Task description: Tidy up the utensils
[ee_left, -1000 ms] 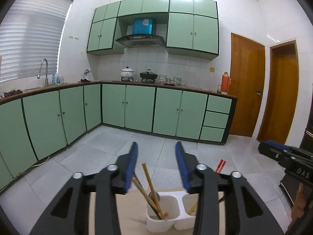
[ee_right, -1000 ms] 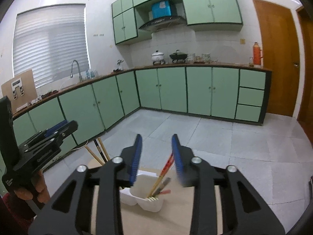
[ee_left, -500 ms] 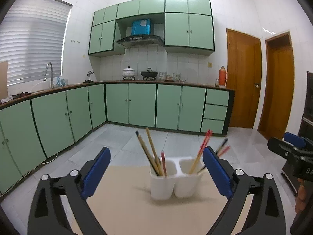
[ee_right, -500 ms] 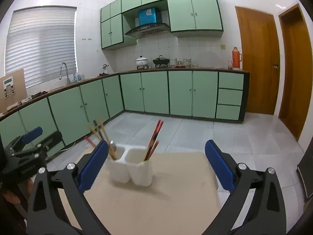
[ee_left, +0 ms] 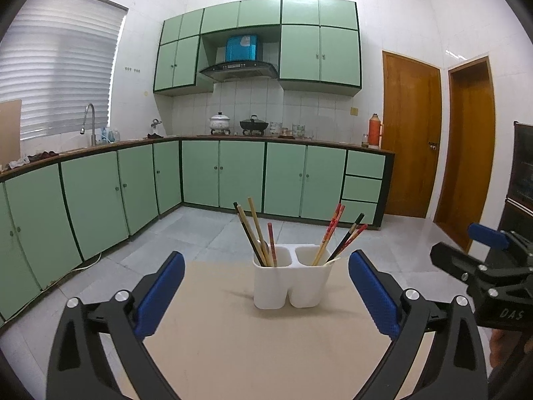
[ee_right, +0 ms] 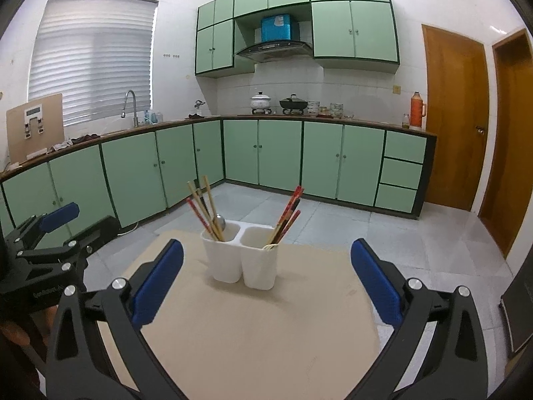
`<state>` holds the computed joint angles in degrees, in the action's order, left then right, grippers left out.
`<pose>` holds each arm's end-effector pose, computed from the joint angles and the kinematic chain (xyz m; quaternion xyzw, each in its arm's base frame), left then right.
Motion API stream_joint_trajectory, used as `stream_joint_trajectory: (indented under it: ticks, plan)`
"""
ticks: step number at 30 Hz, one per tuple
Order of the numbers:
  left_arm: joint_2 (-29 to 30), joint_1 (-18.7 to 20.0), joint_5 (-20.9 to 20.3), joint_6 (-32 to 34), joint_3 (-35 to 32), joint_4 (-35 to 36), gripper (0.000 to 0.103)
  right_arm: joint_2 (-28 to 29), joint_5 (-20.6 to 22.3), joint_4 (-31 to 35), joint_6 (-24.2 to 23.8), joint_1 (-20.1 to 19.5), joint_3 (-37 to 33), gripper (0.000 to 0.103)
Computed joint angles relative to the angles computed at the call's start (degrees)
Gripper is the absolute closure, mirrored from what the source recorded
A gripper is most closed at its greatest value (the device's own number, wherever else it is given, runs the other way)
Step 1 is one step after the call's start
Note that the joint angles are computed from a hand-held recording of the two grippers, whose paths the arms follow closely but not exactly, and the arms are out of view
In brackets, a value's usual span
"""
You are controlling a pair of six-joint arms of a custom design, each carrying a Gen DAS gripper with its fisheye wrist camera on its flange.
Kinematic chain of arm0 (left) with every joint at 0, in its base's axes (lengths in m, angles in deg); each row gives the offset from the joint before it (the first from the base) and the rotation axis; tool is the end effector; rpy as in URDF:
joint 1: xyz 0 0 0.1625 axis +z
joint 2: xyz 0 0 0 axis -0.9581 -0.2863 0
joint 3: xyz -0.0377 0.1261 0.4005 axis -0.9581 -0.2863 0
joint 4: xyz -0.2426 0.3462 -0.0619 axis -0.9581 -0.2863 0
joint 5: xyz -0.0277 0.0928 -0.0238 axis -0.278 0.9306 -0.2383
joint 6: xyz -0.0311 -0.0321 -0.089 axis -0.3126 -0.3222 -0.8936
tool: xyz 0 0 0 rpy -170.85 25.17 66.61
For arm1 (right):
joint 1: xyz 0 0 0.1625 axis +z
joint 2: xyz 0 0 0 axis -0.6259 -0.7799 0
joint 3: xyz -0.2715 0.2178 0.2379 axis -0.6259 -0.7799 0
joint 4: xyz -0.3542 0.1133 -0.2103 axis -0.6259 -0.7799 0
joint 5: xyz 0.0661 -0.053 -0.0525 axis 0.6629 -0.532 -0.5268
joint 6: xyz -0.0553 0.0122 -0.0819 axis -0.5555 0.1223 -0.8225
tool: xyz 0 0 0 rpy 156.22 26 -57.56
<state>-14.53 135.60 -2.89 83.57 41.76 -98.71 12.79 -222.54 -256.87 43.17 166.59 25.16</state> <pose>-0.0788 -0.5096 0.3789 0.3620 0.7872 -0.4678 0.1742 0.4199 -0.4595 0.0143 0.1661 -0.7497 0.5355 0.3517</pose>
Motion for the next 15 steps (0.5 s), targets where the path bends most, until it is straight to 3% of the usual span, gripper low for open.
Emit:
stream_joint_trajectory:
  ticks: [3,15]
  plan:
    - [-1.54,-0.67,0.21,0.26,0.91,0.5,0.006,-0.6,0.56,0.84,1.74,0.35,0.85,0.005]
    - [-5.55,-2.29,1.03,1.36,3.59,0.68,0.006,-1.56,1.42,0.42,1.43,1.41,1.99,0.005]
